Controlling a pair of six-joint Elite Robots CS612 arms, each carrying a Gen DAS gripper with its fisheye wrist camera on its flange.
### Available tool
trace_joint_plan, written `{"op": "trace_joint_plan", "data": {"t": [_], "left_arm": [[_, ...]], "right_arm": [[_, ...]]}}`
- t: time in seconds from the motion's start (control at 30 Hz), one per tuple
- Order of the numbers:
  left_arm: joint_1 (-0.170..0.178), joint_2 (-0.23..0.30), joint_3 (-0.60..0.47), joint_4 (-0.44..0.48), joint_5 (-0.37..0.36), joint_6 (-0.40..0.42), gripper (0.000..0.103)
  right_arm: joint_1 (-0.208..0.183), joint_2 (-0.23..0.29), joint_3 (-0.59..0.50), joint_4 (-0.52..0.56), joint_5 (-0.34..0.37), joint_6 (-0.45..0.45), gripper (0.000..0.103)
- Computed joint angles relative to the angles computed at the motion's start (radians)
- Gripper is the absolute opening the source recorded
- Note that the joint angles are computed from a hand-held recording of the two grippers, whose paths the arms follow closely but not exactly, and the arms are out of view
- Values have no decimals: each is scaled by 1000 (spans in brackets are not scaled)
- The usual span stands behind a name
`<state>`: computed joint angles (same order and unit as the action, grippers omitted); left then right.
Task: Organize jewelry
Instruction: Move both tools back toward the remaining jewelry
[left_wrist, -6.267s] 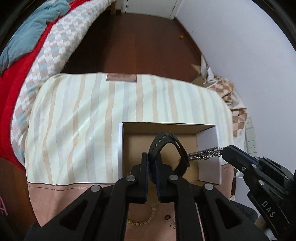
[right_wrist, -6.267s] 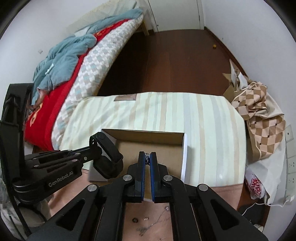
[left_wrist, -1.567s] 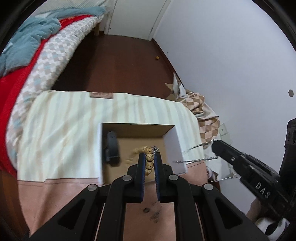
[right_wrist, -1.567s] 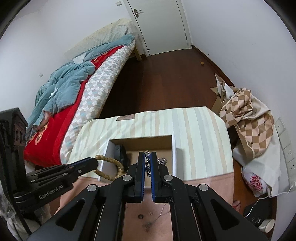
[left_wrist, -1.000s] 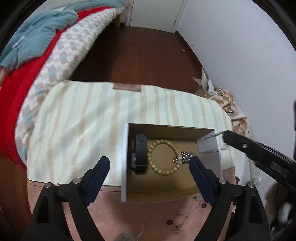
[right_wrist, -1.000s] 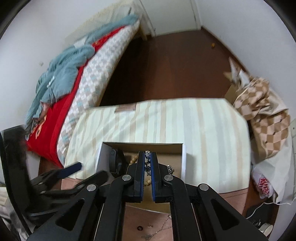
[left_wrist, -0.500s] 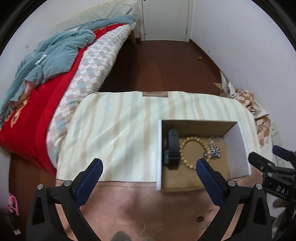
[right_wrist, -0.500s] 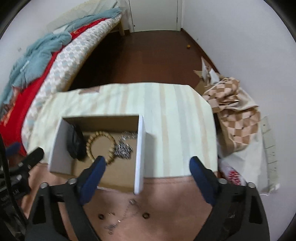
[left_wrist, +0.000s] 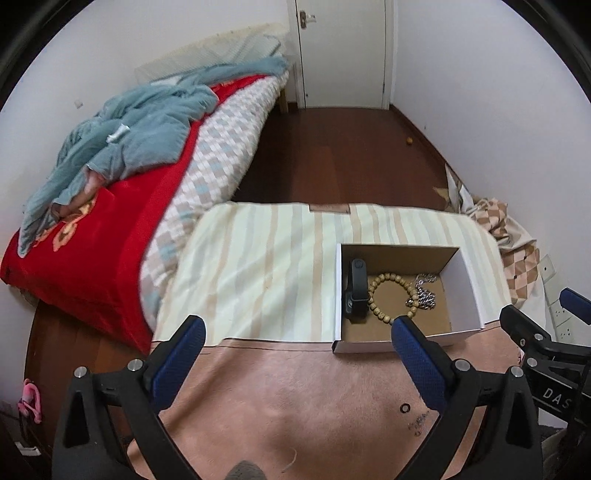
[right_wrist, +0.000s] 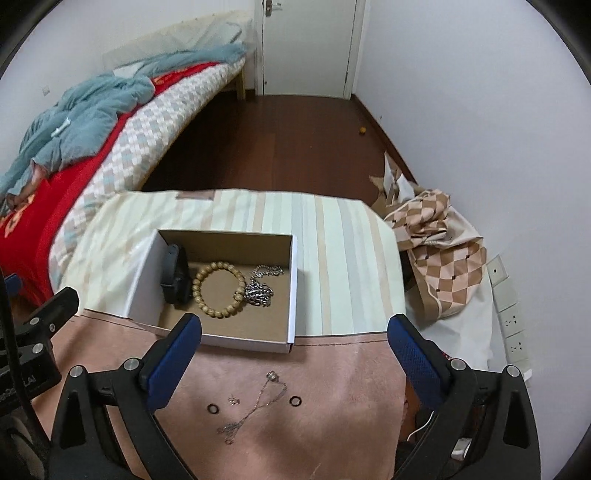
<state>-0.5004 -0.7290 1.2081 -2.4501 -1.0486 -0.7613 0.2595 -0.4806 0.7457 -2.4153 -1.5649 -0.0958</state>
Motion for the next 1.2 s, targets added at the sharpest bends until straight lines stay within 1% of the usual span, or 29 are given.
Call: {"op": "trace_joint_plan", "data": {"t": [0.17, 0.23, 0.4, 0.53, 0.63, 0.7, 0.73, 0.83, 0.9, 0.97, 1.07, 1.13, 1.2], "left_arm": [[-19, -44, 55, -50, 38, 4, 103], [-26, -59, 75, -68, 51, 2, 103], [-39, -84, 112, -97, 71, -7, 103], [-47, -94, 130, -89, 73, -37, 103], [-53, -91, 140, -61, 88, -59, 103], [-57, -77, 138, -16, 106, -86, 103], [-57, -68, 136, 5, 104, -99, 103], [-48, -28, 108, 92, 61, -147, 103], [-42, -2, 86, 134, 27, -163, 103], [-36, 22, 61, 174, 7, -168, 103], [-25, 58, 22, 216, -21, -171, 103], [-19, 73, 6, 227, -41, -168, 103], [-14, 86, -8, 237, -61, -163, 103]], "right_arm": [[-1, -67, 103, -82, 8, 13, 102], [0, -91, 142, -119, 0, 16, 102], [0, -139, 216, -183, 0, 24, 102], [-8, -163, 259, -198, 28, 42, 102], [-23, -167, 284, -178, 67, 71, 102], [-34, -157, 291, -144, 86, 90, 102], [-38, -151, 294, -132, 93, 98, 102], [-52, -118, 284, -83, 116, 125, 101], [-58, -91, 270, -65, 126, 130, 93], [-61, -63, 247, -49, 143, 125, 76], [-57, -11, 192, -28, 154, 96, 67], [-52, 19, 155, -21, 161, 72, 65], [-43, 51, 111, -7, 151, 37, 63]]}}
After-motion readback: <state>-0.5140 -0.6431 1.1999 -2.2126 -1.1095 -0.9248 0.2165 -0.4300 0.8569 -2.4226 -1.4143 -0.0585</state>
